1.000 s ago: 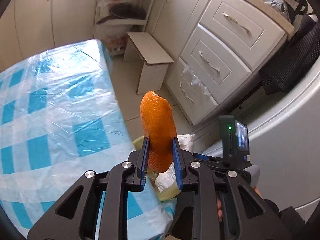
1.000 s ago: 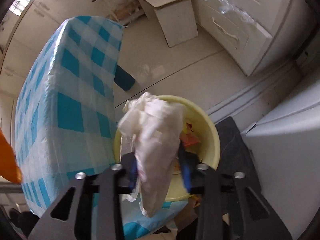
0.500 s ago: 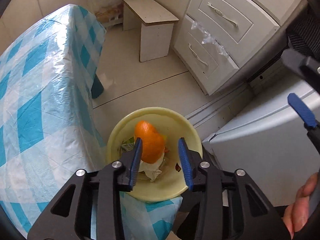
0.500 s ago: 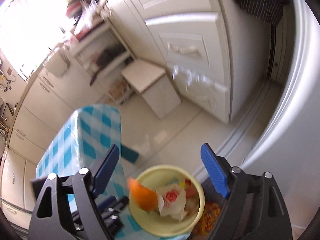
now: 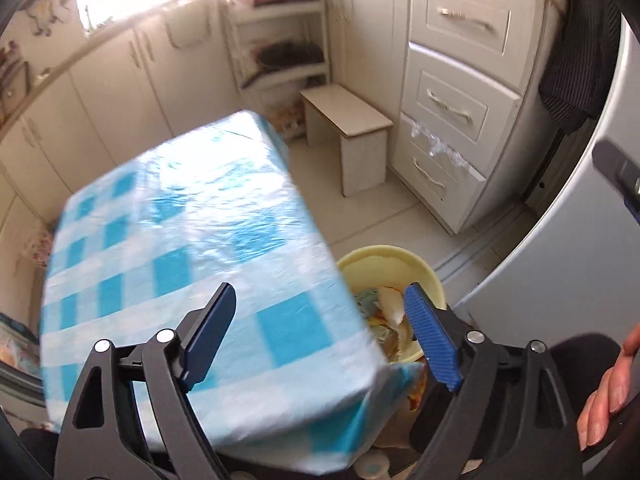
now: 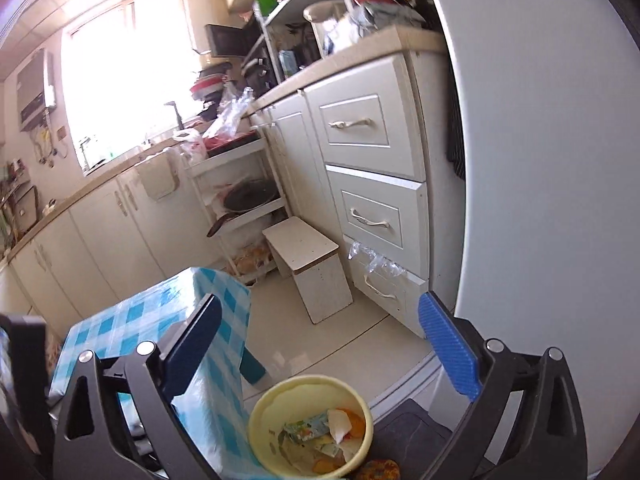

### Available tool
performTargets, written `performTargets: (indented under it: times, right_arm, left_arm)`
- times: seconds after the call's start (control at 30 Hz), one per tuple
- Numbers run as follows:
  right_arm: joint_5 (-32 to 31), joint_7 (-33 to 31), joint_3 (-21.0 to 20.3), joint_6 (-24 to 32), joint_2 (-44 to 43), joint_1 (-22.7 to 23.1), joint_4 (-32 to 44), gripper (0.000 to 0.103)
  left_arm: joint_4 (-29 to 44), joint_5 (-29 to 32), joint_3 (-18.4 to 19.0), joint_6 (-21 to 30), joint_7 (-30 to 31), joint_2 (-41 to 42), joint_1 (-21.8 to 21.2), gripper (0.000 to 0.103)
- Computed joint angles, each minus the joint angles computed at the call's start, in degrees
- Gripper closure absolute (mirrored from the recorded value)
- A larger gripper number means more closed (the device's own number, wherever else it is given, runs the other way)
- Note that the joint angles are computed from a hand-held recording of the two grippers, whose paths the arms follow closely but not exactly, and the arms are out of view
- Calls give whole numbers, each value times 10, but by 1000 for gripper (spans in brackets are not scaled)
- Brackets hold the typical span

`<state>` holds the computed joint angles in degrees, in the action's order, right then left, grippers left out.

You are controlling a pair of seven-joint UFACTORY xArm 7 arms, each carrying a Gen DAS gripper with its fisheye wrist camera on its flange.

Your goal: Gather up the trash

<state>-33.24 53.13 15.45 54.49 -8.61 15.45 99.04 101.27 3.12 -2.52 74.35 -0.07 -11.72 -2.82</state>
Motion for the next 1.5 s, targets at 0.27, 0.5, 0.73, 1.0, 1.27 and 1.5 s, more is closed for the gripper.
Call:
performTargets:
  times: [0.27, 0.5, 0.73, 1.0, 1.27, 1.5]
  right_arm:
    - [29, -43, 60, 89, -52, 24, 31, 7]
    - [41, -7, 117, 132, -53, 41, 57, 7]
    - [15, -9, 155, 173, -33, 70, 76, 7]
    - [-22, 0, 155, 185, -20, 108, 89, 7]
    - [-33, 3, 151, 188, -22, 121, 88, 7]
    - [-34, 5, 150, 188, -23, 123, 88, 7]
  left_arm:
    - [-52, 0, 36, 3, 18, -139, 37, 10]
    - [-70, -8, 64, 22, 14, -211, 66, 9]
    - [-92, -2, 73, 33, 23, -265, 79, 8]
    - [-84, 10, 81, 54, 15, -278, 95, 8]
    - [-88, 23, 71, 53, 18, -292, 101, 8]
    - [-87, 31, 67, 52, 15, -298, 105, 8]
